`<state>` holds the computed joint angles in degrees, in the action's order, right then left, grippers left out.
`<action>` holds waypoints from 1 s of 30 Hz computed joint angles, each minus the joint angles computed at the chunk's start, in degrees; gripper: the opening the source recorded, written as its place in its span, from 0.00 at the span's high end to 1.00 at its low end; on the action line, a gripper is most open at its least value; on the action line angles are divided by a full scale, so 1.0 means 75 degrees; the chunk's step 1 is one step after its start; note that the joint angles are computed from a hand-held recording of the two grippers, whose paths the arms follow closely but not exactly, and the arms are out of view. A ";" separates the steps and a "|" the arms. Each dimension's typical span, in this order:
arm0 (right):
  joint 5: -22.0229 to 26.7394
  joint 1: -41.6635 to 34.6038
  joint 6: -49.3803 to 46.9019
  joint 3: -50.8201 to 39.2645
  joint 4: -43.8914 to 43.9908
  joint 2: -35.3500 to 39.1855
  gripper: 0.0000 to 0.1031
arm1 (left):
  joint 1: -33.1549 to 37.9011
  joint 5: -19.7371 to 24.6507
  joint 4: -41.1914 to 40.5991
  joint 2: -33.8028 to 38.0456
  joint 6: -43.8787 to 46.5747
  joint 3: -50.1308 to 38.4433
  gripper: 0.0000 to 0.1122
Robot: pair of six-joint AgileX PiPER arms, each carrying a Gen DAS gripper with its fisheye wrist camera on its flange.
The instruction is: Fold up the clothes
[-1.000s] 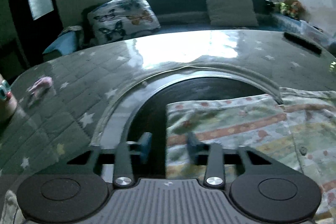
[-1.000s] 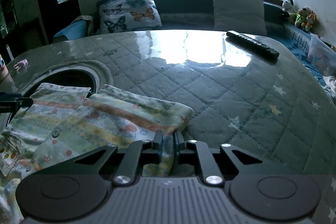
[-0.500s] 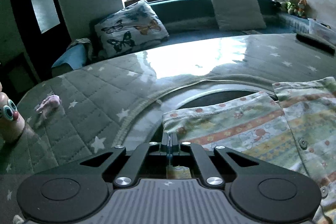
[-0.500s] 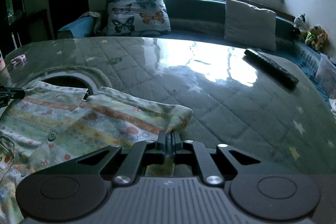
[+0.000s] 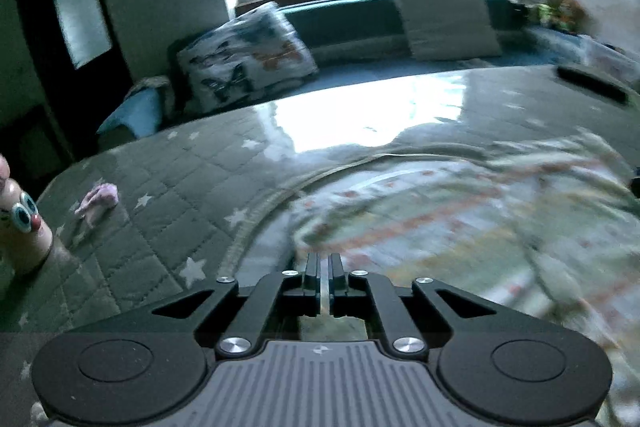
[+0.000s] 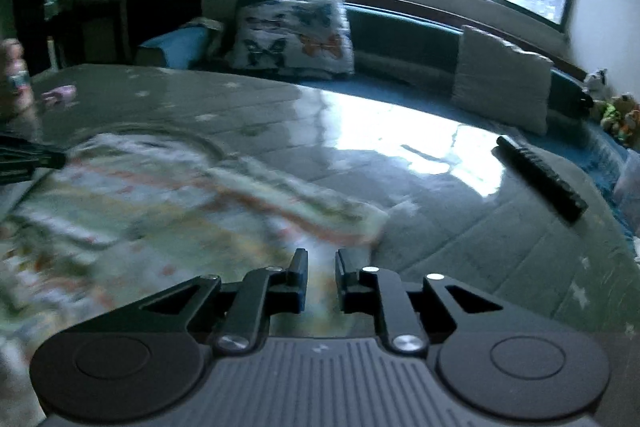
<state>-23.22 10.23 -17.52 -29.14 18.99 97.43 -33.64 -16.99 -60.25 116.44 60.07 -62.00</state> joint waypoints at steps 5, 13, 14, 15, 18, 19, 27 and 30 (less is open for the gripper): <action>-0.0091 0.1060 0.0008 0.1158 0.0245 -0.1041 0.69 | -0.0428 -0.0069 0.2519 -0.0938 -0.2364 0.1551 0.95; -0.0318 0.3090 -0.1544 0.2262 0.3264 -0.1988 0.69 | -0.1149 -0.0692 0.4878 -0.1616 -0.4838 0.3196 0.95; -0.0454 0.3382 -0.1760 0.2400 0.3724 -0.2066 0.68 | -0.1203 -0.0769 0.5104 -0.1650 -0.5099 0.3332 0.95; -0.0638 0.3736 -0.1946 0.2551 0.4216 -0.2139 0.67 | -0.1218 -0.0780 0.5388 -0.1682 -0.5406 0.3425 0.95; -0.1152 0.4713 -0.2320 0.2990 0.5444 -0.2404 0.64 | -0.1355 -0.1034 0.5975 -0.1754 -0.6031 0.3755 0.96; -0.1288 0.4987 -0.2390 0.3079 0.5769 -0.2453 0.63 | -0.1418 -0.1180 0.6066 -0.1780 -0.6126 0.3882 0.96; -0.1707 0.5992 -0.2803 0.3051 0.6785 -0.2882 0.64 | -0.1440 -0.1719 0.7334 -0.2101 -0.7420 0.4520 0.96; -0.1638 0.5597 -0.1779 0.2707 0.5392 -0.2307 0.65 | -0.1424 -0.1647 0.7634 -0.2070 -0.7780 0.4526 0.96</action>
